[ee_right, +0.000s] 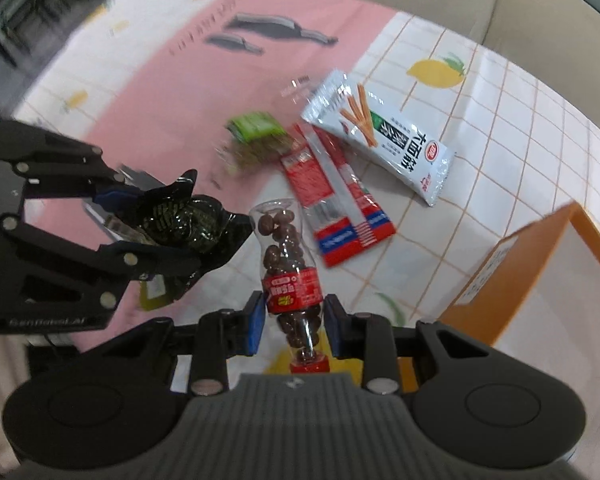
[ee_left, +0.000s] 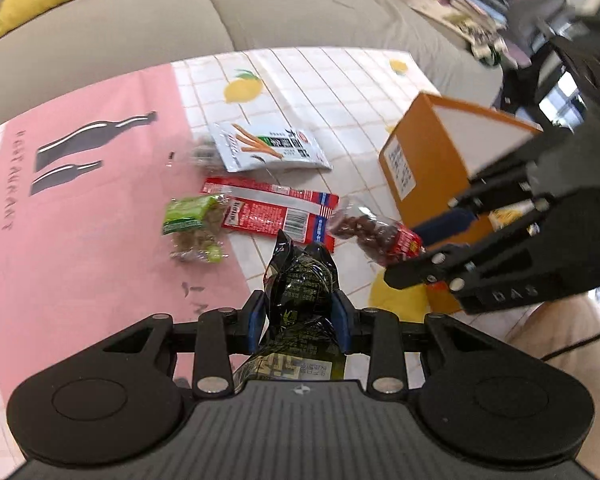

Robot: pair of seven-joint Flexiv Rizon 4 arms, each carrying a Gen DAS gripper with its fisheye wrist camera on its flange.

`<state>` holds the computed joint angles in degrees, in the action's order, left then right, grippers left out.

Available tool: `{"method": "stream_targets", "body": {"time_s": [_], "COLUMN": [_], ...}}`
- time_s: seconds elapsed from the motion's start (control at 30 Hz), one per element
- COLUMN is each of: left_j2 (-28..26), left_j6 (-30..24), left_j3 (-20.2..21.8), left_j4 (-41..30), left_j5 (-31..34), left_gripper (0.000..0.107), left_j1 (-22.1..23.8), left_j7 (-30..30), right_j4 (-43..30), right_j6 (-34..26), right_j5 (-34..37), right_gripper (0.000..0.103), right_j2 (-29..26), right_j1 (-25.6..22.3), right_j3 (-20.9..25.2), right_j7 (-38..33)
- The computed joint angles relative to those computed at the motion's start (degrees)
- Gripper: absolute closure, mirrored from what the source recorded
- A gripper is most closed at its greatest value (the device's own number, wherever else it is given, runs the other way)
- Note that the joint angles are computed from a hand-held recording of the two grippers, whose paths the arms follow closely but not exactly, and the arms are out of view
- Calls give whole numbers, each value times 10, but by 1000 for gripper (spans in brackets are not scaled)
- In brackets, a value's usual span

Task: Organize snacks
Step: 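Carry the green packet and the bottle over the orange box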

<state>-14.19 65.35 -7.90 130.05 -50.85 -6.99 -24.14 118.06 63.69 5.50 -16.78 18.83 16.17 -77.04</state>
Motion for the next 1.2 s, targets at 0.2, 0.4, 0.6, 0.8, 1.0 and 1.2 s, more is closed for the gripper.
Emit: {"method": "stream_targets", "body": {"time_s": [0.2,0.4,0.6,0.8,1.0,1.2], "left_j2": [62,118,120,53,-32,-112], "left_j6": [-26,-57,-40,-30,-27,-36], "left_j3": [10,22,6,-22,-34,-29], "left_j4": [18,17,-11,-75,-140,-211], "left_j5": [-25,-49,-43,39,181,306], "left_gripper": [68,68,68,68,68,68], "left_j1": [-16,-55,-108,-139,-149,-152], "left_j7": [-14,-9,-9,-61,-139,-199], "right_j4": [79,172,246,279,281,237], "right_j6": [79,134,138,110,121,115], "right_j5": [-4,-60,-142,-132,-104,11], "right_gripper": [73,73,73,73,73,73], "right_j2": [88,193,284,324,267,178], "right_j1": [14,7,-46,-70,-88,-88], "right_j3": [-4,-17,-21,-49,-84,-112], "right_j7": [83,209,310,325,296,183]}}
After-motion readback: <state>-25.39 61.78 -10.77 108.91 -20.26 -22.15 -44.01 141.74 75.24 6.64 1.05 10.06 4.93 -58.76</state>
